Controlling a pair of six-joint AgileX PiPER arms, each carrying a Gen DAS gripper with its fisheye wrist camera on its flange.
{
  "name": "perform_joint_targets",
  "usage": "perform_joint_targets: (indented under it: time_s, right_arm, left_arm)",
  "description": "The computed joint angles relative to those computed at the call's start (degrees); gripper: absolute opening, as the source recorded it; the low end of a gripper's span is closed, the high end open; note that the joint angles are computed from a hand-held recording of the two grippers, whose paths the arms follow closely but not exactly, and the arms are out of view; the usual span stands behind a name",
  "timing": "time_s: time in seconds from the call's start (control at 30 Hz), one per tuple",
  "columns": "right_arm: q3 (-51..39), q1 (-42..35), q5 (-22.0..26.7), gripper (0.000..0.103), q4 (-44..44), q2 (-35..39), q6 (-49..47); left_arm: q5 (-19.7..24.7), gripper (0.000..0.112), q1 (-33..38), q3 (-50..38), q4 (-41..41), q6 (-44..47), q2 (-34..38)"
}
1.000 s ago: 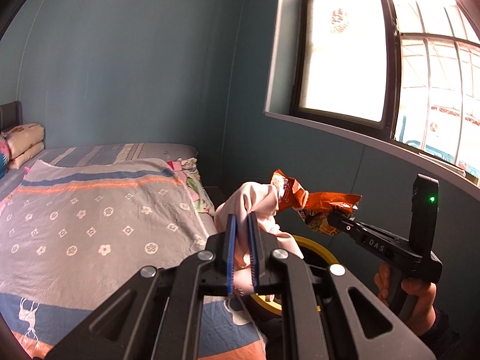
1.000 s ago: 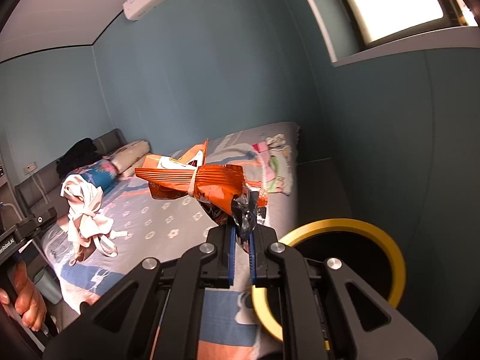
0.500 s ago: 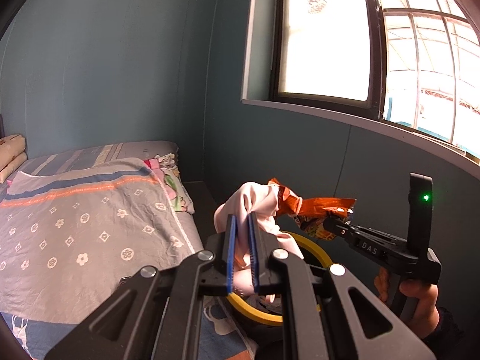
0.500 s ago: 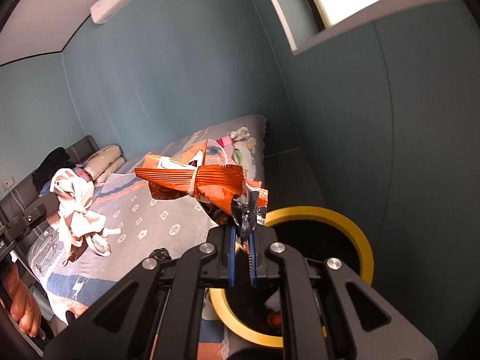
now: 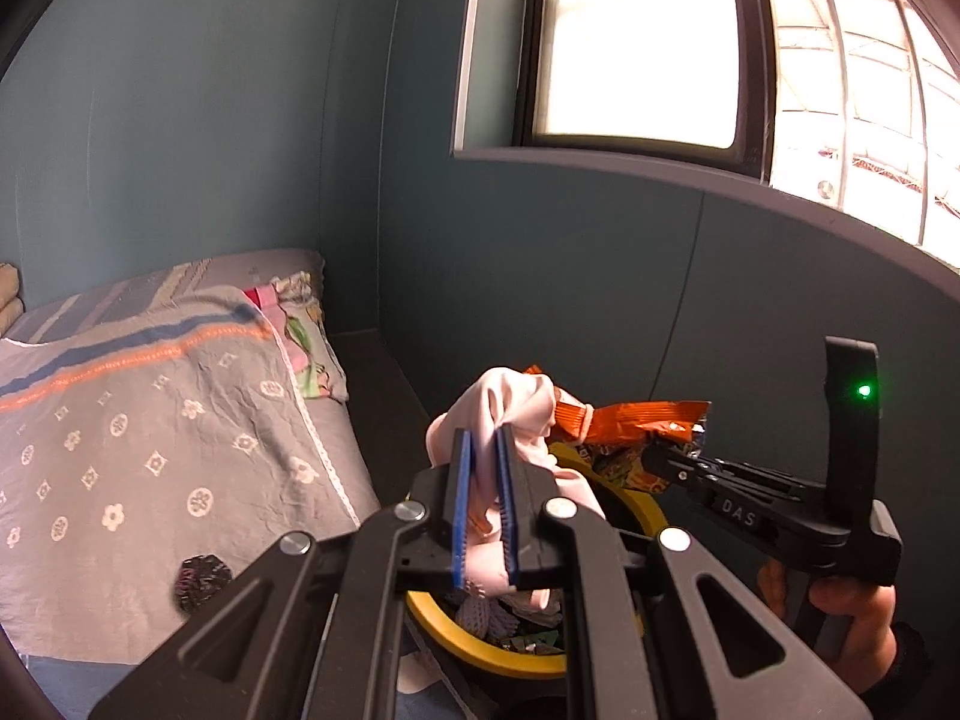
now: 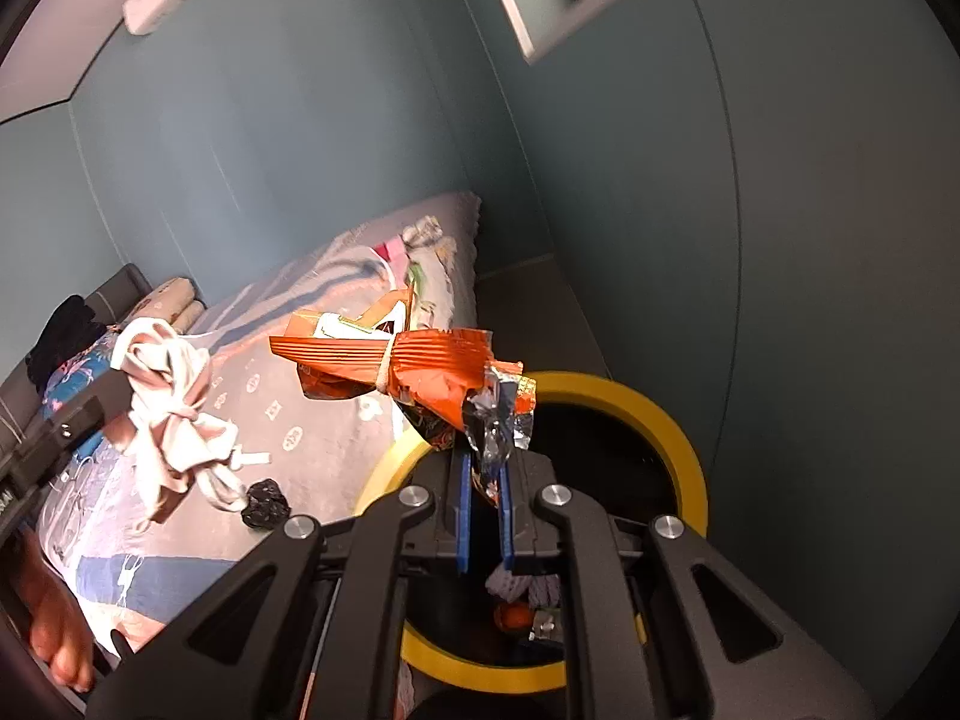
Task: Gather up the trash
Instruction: 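Open the left tool to drop the pink cloth while the right tool drops the wrapper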
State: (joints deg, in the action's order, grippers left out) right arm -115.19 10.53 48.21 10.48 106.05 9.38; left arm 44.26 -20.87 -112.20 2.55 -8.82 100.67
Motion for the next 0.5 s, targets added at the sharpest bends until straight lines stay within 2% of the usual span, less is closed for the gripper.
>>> perform_joint_targets:
  time_s: [0.33, 0.4, 0.43, 0.5]
  right_arm:
    - [-7.4, -1.0, 2.9, 0.008, 1.1, 8.0, 0.6]
    - [-4.8, -1.6, 1.5, 0.009, 1.6, 7.1, 0.1]
    - [-3.5, -1.4, 0.9, 0.009, 0.6, 6.4, 0.6]
    - [-2.8, -1.2, 0.4, 0.012, -0.2, 6.1, 1.4]
  left_arm:
    - [4.6, 0.008, 1.8, -12.2, -4.3, -1.4, 13.4]
    - [6.3, 0.008, 2.8, -14.2, -7.5, -0.7, 15.3]
    - [7.0, 0.010, 3.1, -14.8, -8.6, -0.6, 15.9]
    - [7.3, 0.027, 3.8, -14.7, -10.0, -0.1, 16.2]
